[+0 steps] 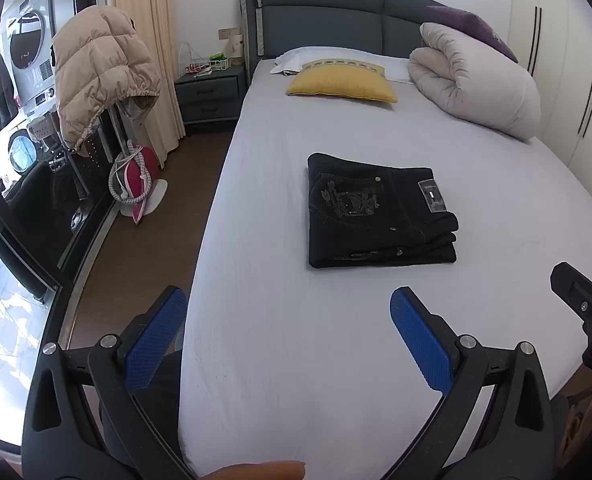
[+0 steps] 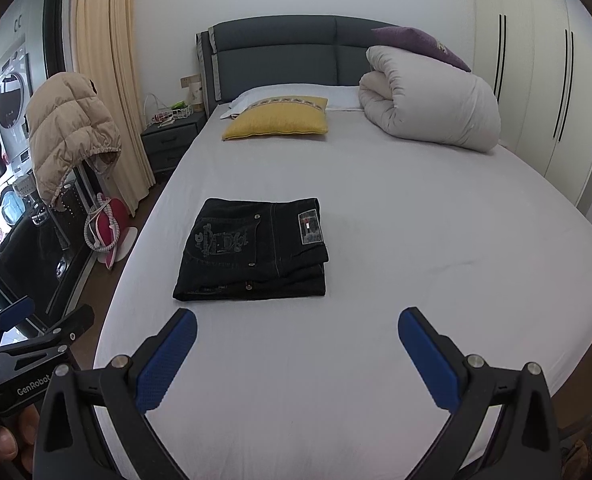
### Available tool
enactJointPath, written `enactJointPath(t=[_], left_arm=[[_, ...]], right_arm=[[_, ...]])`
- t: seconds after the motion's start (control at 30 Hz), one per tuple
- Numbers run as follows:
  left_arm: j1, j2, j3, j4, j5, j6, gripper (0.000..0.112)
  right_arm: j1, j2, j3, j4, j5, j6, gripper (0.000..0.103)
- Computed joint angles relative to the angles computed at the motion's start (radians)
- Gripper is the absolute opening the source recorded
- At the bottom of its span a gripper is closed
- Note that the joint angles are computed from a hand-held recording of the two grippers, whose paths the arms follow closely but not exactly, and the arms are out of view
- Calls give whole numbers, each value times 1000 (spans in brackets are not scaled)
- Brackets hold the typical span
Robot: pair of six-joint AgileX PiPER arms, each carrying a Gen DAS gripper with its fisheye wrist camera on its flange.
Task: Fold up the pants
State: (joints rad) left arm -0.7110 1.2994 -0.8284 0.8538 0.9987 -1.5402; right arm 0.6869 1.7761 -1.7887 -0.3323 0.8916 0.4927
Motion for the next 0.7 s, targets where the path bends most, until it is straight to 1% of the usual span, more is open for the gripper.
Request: enactJointPath(t=[0.33,0.7], left_arm=[[-13,7,14,2,5,-34,103],[-12,5,15,1,6,-31,103]], right_arm=[[0,8,-7,7,4,-9,103],[1,10,-4,9,0,-16,103]])
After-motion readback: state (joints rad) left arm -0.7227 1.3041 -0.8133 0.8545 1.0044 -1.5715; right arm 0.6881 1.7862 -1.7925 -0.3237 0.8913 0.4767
